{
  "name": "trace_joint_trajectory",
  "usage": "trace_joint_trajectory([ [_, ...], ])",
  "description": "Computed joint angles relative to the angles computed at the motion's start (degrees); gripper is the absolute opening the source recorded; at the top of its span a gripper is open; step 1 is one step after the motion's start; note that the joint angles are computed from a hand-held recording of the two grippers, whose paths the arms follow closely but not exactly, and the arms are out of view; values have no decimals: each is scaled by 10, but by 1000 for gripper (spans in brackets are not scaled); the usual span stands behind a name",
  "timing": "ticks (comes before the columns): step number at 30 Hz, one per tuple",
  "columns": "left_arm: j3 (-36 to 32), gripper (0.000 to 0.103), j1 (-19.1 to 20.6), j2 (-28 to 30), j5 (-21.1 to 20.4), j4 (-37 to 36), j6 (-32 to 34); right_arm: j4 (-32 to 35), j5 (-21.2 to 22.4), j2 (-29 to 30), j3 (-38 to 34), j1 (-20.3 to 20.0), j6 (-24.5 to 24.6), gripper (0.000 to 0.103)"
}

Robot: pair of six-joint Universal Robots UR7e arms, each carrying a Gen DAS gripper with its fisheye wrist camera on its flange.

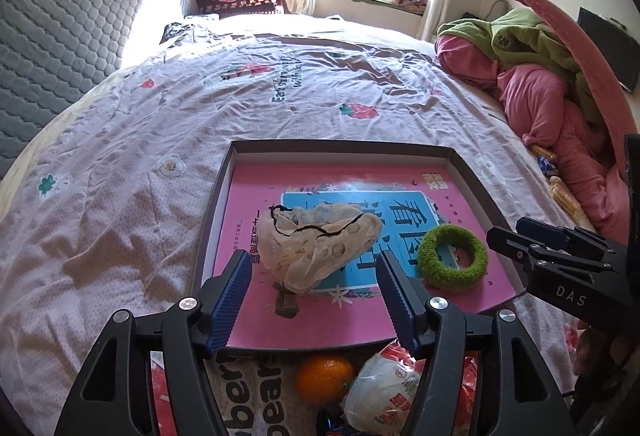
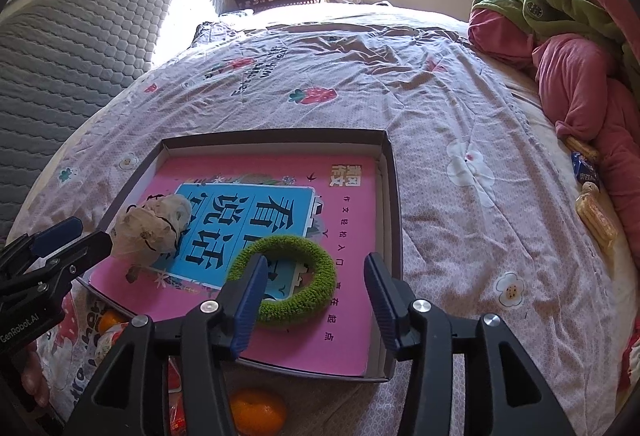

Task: Organize objects
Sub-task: 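Withdraw both grippers from the box back toward the remaining items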

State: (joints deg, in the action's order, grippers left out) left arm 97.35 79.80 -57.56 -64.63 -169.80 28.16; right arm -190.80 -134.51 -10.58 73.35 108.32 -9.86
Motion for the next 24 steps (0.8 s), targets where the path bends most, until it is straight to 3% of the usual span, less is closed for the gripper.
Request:
trace_joint_trajectory([
  [24,127,67,-26,-83,31,-41,-2,-91,34,-28,81,36,-49,59],
])
